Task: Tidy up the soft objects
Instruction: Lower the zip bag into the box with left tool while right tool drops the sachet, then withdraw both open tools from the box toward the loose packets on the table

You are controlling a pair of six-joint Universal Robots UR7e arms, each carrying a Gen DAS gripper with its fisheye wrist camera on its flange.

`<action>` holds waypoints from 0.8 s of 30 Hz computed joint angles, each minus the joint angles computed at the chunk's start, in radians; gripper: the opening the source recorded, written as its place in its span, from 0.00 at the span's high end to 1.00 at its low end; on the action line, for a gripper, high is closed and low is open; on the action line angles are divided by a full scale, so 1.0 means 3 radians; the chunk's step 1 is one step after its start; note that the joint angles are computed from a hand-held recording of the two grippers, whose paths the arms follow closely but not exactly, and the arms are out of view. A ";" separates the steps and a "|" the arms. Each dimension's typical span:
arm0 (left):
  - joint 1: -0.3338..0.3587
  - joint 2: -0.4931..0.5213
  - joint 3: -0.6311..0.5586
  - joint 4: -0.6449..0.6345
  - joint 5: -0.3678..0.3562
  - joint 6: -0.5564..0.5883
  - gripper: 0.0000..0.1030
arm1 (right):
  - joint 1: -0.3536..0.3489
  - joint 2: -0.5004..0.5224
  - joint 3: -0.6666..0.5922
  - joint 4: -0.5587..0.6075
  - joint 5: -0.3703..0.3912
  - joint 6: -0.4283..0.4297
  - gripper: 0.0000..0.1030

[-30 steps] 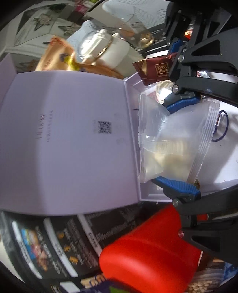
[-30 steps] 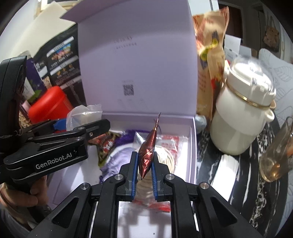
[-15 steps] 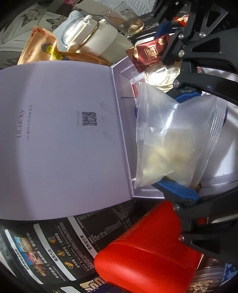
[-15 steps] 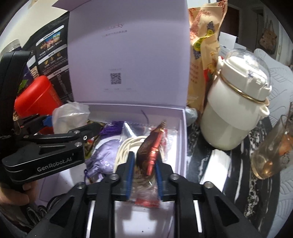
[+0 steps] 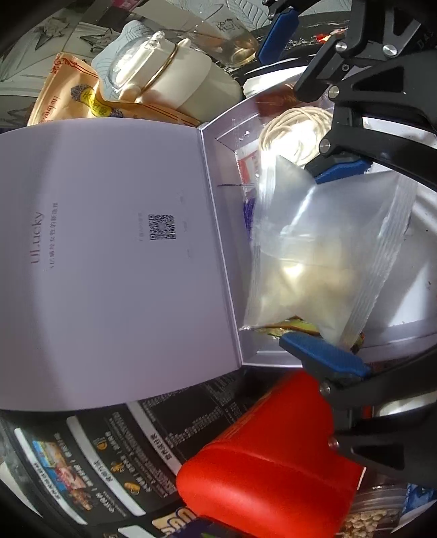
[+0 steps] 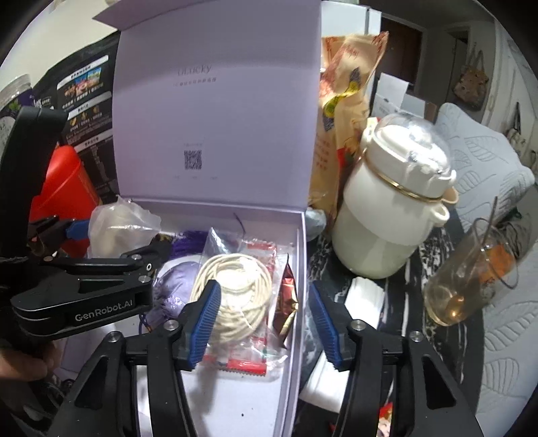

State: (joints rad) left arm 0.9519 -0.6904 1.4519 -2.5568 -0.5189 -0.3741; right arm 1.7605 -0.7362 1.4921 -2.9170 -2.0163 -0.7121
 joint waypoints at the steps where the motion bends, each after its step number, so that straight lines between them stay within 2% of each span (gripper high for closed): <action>1: -0.0007 -0.0001 0.0001 -0.0008 0.0007 -0.0002 0.23 | 0.0006 -0.0013 0.0012 -0.0003 0.0006 0.0002 0.45; 5: -0.0048 -0.0065 0.0085 -0.0069 -0.0032 -0.0050 0.23 | 0.0018 -0.0069 0.0049 0.0000 0.0009 0.0049 0.45; 12: -0.0167 -0.0187 0.0243 -0.0047 0.0061 -0.0152 0.22 | 0.0036 -0.0195 0.0181 -0.0095 0.0020 0.0045 0.42; 15: -0.0217 -0.0221 0.0295 -0.0037 0.0154 -0.0168 0.16 | 0.0045 -0.0253 0.0233 -0.0140 0.0035 0.0040 0.42; 17: -0.0258 -0.0227 0.0326 -0.0126 0.0213 -0.0119 0.04 | 0.0053 -0.0299 0.0272 -0.0167 0.0055 0.0049 0.42; 24: -0.0367 -0.0303 0.0408 -0.0304 0.0276 -0.0020 0.04 | 0.0094 -0.0437 0.0368 -0.0265 0.0131 0.0064 0.42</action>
State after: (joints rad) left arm 0.8418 -0.7814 1.5742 -2.6480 -0.4362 -0.3800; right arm 1.7888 -0.8672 1.6023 -2.9966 -1.9771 -0.6928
